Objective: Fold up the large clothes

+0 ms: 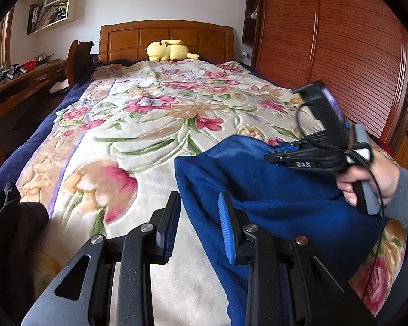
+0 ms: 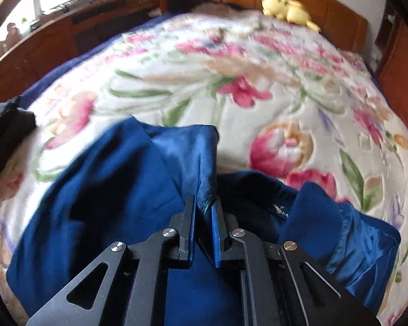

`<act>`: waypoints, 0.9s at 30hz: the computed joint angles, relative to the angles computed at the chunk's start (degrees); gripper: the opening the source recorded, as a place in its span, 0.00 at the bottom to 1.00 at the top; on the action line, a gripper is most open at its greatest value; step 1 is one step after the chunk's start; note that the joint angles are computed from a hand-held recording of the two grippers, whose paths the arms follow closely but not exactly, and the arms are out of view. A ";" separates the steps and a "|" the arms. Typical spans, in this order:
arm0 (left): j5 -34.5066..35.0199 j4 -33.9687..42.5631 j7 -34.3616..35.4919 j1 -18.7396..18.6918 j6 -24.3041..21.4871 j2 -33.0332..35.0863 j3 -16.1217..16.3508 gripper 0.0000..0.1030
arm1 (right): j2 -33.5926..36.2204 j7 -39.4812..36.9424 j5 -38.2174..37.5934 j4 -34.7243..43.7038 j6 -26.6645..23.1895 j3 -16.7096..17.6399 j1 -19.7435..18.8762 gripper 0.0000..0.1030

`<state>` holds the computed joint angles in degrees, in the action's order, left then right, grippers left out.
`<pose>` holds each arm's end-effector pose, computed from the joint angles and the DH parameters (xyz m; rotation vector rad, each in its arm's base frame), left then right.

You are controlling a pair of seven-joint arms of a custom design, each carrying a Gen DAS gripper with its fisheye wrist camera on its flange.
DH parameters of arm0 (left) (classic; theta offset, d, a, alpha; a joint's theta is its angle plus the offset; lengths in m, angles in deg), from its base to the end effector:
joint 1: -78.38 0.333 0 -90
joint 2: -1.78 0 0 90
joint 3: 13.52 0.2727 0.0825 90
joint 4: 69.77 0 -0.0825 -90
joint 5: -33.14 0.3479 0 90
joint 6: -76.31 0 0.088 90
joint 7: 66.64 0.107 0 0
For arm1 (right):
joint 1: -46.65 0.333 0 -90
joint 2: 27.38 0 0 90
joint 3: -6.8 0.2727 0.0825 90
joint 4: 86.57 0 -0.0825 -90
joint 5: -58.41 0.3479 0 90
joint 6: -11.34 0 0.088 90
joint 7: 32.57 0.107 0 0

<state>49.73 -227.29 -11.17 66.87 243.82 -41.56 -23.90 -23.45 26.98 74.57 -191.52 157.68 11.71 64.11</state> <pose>0.3294 -0.1576 0.5184 -1.6542 1.7306 -0.9839 0.5490 0.2204 0.5331 -2.2910 1.0143 -0.4398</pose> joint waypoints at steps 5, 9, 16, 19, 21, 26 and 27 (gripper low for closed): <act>0.00 -0.36 -0.05 0.43 0.14 -0.36 0.46 0.29 | -5.98 -7.93 6.32 -7.12 -0.34 0.34 0.55 0.10; 0.01 -0.87 -0.11 0.67 0.22 -1.21 0.62 0.29 | -6.40 -9.71 6.79 -7.09 -5.58 -0.05 0.64 0.10; -0.08 -1.32 -0.21 1.07 0.16 -1.90 0.79 0.29 | -5.59 -11.77 6.53 -4.81 -11.32 -0.13 0.54 0.15; -0.17 -1.36 -0.29 1.24 0.26 -2.05 0.84 0.29 | -6.17 -14.36 7.82 -4.65 -14.03 -0.17 0.60 0.17; -0.16 -1.32 -0.21 1.28 0.31 -1.97 0.90 0.29 | -6.79 -15.59 7.84 -5.10 -14.90 -0.21 0.56 0.17; -0.30 -1.39 0.11 1.17 0.01 -2.10 1.23 0.29 | -6.25 -15.33 8.72 -3.62 -14.23 -0.57 0.13 0.17; -0.33 -1.42 0.20 1.16 0.00 -2.12 1.29 0.29 | -6.72 -15.82 10.00 -4.11 -12.95 -0.61 0.10 0.18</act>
<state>49.40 -228.71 -10.97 68.04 243.83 -43.68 -22.61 -30.17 11.16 84.57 -195.63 144.73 11.11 64.21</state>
